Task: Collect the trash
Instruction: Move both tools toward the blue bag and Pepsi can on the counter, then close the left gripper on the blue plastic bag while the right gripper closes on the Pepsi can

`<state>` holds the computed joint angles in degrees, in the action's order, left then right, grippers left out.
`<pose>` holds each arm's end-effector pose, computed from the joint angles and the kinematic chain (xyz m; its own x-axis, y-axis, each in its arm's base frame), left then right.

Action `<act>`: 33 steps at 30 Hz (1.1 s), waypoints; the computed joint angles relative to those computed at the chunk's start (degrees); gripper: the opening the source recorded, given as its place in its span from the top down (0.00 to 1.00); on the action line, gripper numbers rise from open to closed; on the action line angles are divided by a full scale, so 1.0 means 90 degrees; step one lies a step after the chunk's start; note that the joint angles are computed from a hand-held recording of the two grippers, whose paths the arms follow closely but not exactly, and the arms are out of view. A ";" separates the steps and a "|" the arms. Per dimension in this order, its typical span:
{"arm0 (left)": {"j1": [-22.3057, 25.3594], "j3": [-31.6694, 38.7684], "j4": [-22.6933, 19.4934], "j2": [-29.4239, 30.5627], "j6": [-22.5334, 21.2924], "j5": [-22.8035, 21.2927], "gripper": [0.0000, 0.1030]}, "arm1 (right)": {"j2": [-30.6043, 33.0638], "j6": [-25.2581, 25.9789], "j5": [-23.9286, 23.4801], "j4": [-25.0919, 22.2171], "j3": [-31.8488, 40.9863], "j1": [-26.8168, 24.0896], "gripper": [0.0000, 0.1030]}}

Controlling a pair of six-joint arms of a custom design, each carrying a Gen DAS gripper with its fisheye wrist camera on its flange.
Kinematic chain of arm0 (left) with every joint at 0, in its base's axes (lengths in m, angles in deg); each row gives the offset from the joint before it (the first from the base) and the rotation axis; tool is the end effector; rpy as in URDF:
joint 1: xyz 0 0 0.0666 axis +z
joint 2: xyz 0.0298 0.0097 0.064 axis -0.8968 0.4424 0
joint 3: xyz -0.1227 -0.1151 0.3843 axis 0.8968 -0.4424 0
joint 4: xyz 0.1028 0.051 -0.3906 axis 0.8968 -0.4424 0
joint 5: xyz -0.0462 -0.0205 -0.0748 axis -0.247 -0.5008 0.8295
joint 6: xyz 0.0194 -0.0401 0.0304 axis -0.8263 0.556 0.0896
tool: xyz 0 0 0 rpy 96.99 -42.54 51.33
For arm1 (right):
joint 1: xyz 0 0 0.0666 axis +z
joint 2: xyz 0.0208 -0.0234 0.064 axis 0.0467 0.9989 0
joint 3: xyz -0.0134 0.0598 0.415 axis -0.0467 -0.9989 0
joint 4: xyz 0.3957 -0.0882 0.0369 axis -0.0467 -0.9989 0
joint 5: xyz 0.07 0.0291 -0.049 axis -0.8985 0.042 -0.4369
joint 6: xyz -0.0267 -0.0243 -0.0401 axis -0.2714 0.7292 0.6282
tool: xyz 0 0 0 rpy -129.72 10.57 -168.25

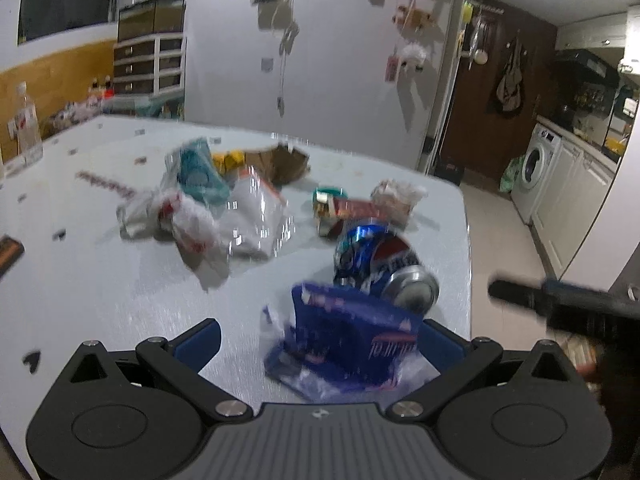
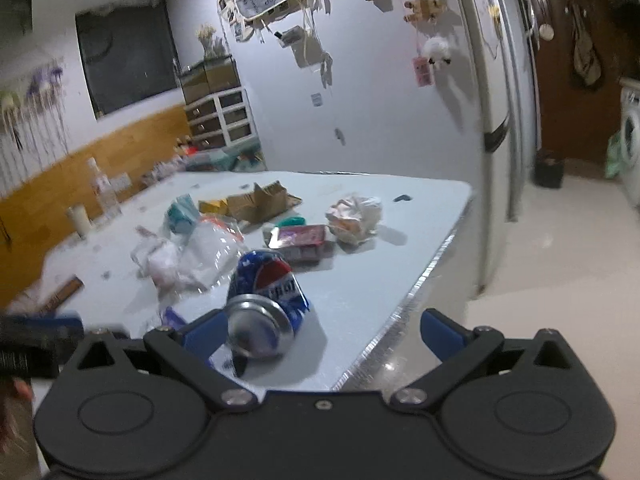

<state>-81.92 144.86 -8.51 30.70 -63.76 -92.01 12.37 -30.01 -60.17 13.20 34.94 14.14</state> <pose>0.4623 -0.1451 0.7139 -0.6371 -0.0942 -0.7650 -0.0233 0.9944 -0.1031 0.5325 0.1165 0.6751 -0.5258 0.0561 -0.8487 -0.3258 0.9084 0.2619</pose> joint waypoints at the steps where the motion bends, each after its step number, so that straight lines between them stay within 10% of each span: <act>1: 0.0015 -0.0101 -0.0002 -0.0037 0.0029 0.0140 0.00 | 0.0004 -0.0132 -0.0120 0.0282 -0.0119 -0.0036 0.00; 11: -0.0070 -0.1009 0.0320 -0.0467 0.0466 0.1036 0.00 | 0.0843 -0.1032 -0.1013 0.0339 0.0664 -0.0139 0.03; 20: -0.0208 -0.1001 0.0467 -0.0363 0.0720 0.1299 0.00 | 0.1359 -0.0938 -0.1490 -0.0119 0.1228 -0.0139 0.46; 25: -0.0035 -0.1444 0.1043 -0.0612 0.1623 0.1526 0.00 | 0.0812 -0.0462 -0.1514 0.0460 0.0444 -0.0231 0.49; 33: 0.0212 -0.2036 0.1996 -0.0974 0.3091 0.1784 0.00 | 0.0163 0.0402 -0.2335 0.0475 -0.0311 -0.0356 0.89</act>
<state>-80.01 126.54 9.46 21.94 -35.94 -75.95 13.84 -26.38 -81.19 17.47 32.14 10.94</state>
